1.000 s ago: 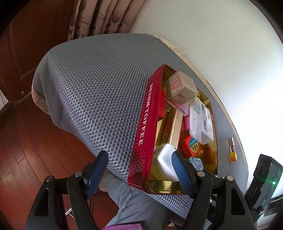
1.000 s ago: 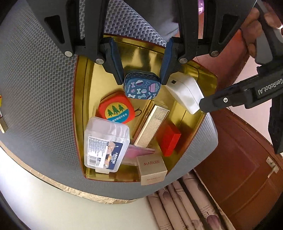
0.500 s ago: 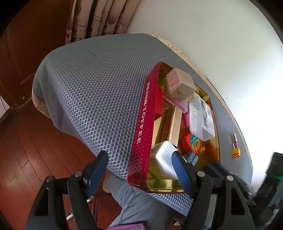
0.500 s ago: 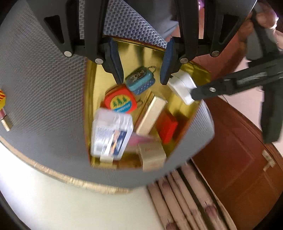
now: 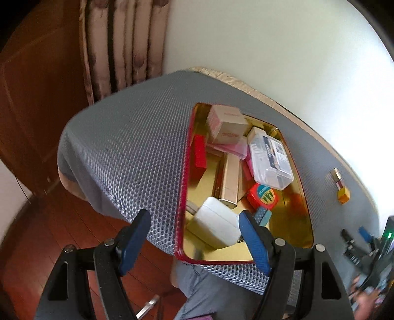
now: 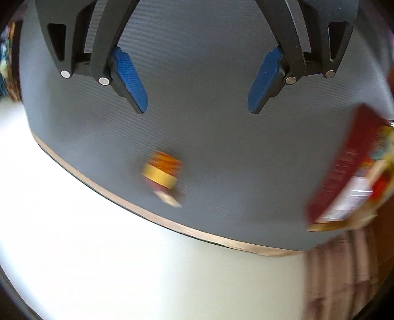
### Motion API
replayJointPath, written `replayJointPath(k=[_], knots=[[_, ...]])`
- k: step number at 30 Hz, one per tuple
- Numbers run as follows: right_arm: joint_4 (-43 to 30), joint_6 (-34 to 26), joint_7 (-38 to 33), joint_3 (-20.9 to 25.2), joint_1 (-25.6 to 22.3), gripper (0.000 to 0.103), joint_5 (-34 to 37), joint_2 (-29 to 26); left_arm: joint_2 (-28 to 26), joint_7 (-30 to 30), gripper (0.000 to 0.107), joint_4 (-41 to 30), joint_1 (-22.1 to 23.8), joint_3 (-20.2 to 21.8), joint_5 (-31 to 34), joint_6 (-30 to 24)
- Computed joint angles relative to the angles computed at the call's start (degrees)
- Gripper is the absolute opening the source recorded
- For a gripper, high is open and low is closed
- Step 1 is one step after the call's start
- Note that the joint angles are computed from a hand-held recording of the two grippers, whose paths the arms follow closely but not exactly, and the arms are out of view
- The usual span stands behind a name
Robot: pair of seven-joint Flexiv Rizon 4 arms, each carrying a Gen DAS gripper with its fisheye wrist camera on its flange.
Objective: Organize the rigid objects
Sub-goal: 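Move both grippers away from the tin toward the yellow-red cube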
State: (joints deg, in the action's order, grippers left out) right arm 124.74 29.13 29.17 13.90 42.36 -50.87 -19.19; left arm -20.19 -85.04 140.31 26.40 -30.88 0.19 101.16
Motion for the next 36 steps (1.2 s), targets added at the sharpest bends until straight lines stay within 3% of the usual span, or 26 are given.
replayJointPath(k=[4,7,11,13,16,20,25,29,36], knots=[[7.81,0.90,6.90,1.54,-2.07,0.087,5.19,5.11,0.86,1.64,0.076,-1.13,-11.91,10.80,0.05,0.50],[12.42,2.90,12.49,2.30,-3.33,0.096,5.55,8.09,1.01,2.86,0.076,-1.86,-18.80,16.73,-0.72,-0.18],[15.59,3.38,16.84,3.27,-4.49,0.097,6.08,10.73,0.58,4.29,0.076,-3.13,-30.38,26.67,-2.14,0.12],[15.94,2.62,17.90,3.66,-4.72,0.097,6.60,11.13,0.19,4.82,0.076,-3.96,-34.73,29.75,-3.09,-0.41],[18.69,6.38,20.90,3.35,-6.20,0.097,4.84,12.45,-0.23,5.38,0.076,-5.10,-38.82,32.00,-4.15,-1.43],[20.50,9.74,23.29,2.90,-7.56,0.099,0.83,13.22,-0.84,5.88,0.076,-7.43,-42.61,32.32,-4.76,-3.54],[21.36,12.06,23.84,2.55,-8.76,0.102,-2.68,13.40,-2.86,7.67,0.076,-11.98,-41.27,24.81,-6.17,-10.25],[21.94,12.40,25.23,2.91,-8.79,0.102,-4.11,13.91,-6.03,8.08,0.076,-17.86,-44.14,23.59,-6.67,-16.30],[22.57,13.16,27.61,3.02,-8.89,0.102,-7.15,14.51,-12.11,9.12,0.076,-28.66,-47.68,20.28,-8.12,-21.80]])
